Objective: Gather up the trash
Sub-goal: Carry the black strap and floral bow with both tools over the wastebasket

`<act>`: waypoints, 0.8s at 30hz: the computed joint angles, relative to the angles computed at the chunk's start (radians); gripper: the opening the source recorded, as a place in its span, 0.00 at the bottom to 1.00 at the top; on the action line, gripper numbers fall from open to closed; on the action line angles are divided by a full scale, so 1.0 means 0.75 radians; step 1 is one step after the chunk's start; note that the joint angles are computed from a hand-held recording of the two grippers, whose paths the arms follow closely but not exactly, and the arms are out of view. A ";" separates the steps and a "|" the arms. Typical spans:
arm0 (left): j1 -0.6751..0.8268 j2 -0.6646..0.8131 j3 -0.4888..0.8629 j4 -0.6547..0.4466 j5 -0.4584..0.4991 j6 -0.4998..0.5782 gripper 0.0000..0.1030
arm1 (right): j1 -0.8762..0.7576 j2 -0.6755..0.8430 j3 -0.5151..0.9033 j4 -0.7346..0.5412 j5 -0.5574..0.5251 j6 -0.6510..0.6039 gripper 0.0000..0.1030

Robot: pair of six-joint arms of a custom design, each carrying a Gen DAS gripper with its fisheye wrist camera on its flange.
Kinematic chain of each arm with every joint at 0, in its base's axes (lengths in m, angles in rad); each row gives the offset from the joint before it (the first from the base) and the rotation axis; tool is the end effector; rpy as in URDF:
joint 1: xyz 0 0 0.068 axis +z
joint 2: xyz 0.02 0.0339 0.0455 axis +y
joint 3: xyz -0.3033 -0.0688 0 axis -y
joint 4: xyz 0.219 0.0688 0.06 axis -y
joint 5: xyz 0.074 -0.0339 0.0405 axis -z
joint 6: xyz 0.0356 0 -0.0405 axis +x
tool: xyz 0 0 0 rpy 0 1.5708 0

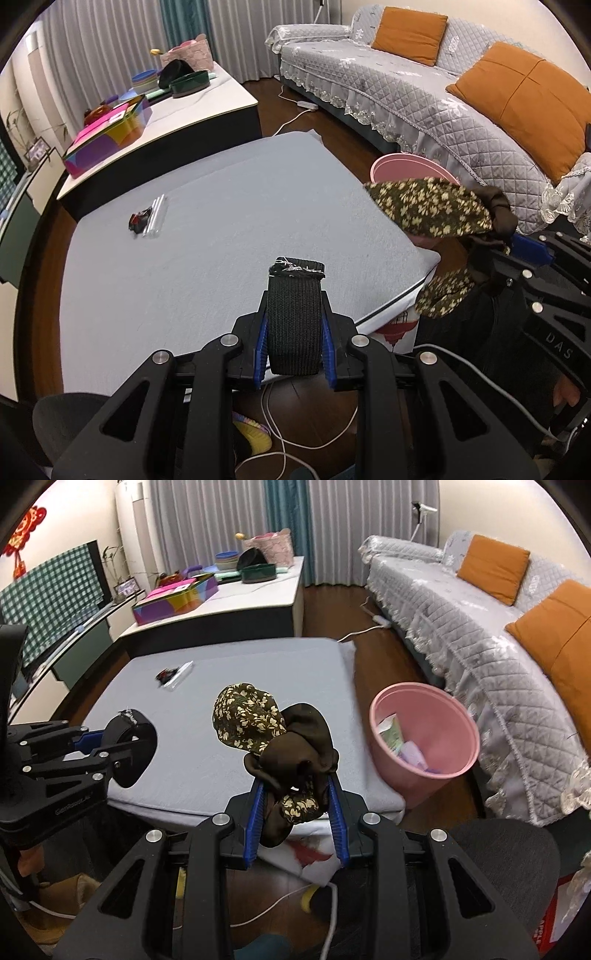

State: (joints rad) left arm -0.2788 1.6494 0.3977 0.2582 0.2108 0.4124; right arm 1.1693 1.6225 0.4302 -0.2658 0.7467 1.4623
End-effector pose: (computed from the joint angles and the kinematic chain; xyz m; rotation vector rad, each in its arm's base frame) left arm 0.2180 -0.0701 0.1356 0.9371 2.3668 -0.2181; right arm 0.0940 0.1596 0.1356 0.4011 2.3568 -0.1057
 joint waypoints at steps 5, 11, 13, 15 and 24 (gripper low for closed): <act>-0.122 0.049 0.067 -0.010 -0.051 -0.057 0.23 | -0.129 -0.100 -0.090 0.086 0.006 -0.104 0.32; -0.286 0.113 0.227 -0.051 -0.115 -0.130 0.23 | -0.324 -0.283 -0.196 0.160 0.016 -0.254 0.32; -0.340 0.136 0.293 -0.076 -0.122 -0.156 0.23 | -0.408 -0.366 -0.225 0.165 0.025 -0.320 0.32; -0.387 0.160 0.363 -0.108 -0.123 -0.179 0.23 | -0.523 -0.458 -0.261 0.198 0.012 -0.414 0.32; -0.591 0.407 0.799 -0.273 -0.109 -0.258 0.23 | -1.299 -0.580 -0.413 0.643 -0.292 -1.019 0.32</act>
State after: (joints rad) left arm -0.7217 1.9547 0.9971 0.0535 0.1291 0.2187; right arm 0.1952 1.1877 0.1207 0.2163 0.5274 0.6982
